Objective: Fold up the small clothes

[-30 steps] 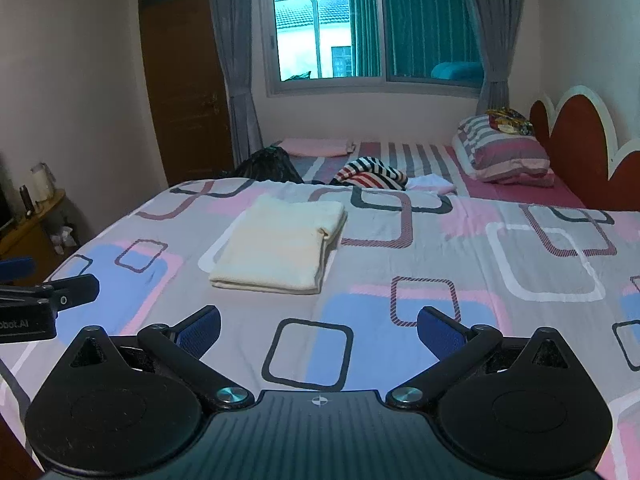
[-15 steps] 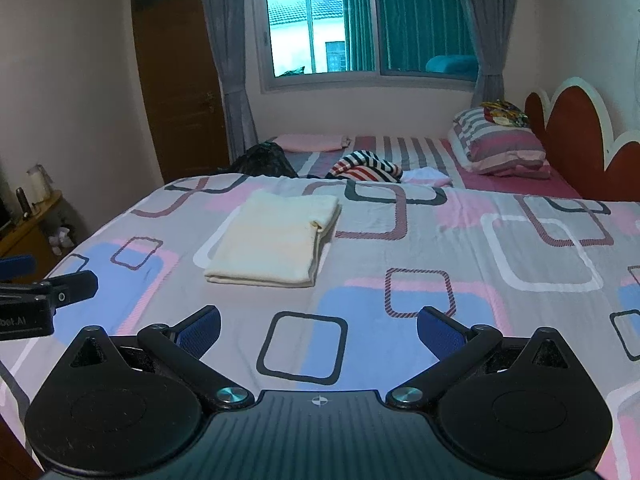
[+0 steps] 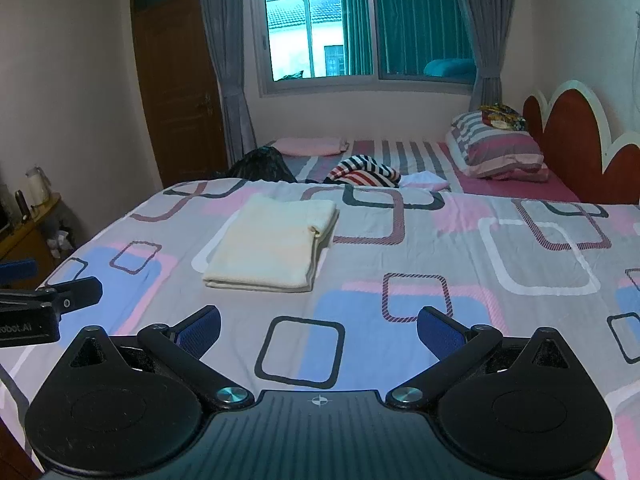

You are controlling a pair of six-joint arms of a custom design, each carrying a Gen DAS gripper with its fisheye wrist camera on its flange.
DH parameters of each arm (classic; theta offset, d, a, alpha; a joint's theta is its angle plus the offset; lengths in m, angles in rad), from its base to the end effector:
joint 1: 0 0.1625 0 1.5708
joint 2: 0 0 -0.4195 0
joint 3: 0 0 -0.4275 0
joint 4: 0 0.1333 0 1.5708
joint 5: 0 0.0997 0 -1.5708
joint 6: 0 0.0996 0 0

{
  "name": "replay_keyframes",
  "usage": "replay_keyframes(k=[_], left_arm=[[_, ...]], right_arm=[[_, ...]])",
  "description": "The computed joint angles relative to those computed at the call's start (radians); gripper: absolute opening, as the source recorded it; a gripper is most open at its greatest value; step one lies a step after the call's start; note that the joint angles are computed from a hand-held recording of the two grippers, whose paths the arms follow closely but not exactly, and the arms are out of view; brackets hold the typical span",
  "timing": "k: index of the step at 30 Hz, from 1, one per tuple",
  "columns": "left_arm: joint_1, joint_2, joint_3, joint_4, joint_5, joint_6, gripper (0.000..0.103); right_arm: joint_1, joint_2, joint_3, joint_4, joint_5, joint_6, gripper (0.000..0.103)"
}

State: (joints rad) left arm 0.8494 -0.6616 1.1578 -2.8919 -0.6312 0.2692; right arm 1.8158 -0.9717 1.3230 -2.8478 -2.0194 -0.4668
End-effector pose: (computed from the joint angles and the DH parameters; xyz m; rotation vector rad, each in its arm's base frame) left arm -0.3796 -0.7552 0.2500 0.5996 2.1115 -1.1576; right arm 0.2741 -0.7248 0.3875 0.5753 -2.3254 1.1203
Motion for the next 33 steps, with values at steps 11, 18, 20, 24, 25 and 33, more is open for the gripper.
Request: replay_keyframes(k=[11,18,20,24,25,33], left_arm=[[0.002,-0.001,0.000,0.002,-0.010,-0.002,0.103],[0.002,-0.002,0.001,0.004,-0.007,-0.002,0.103],[0.002,-0.001,0.001,0.004,-0.006,-0.003,0.103],[0.003,0.003,0.000,-0.001,-0.001,0.006,0.103],[0.003,0.003,0.000,-0.001,-0.003,0.007,0.103],[0.006,0.012,-0.009,-0.013,-0.002,0.022,0.103]], right_arm=[[0.003,-0.008,0.001,-0.005,0.005,-0.011,0.103],[0.002,-0.014,0.002,0.007,0.006,-0.007,0.103],[0.002,-0.015,0.001,0.008,0.008,-0.007,0.103],[0.000,-0.021,0.009,-0.019,0.035,-0.004,0.103],[0.000,-0.022,0.008,-0.018,0.040,-0.003,0.103],[0.001,-0.022,-0.001,0.001,0.041,-0.008,0.103]])
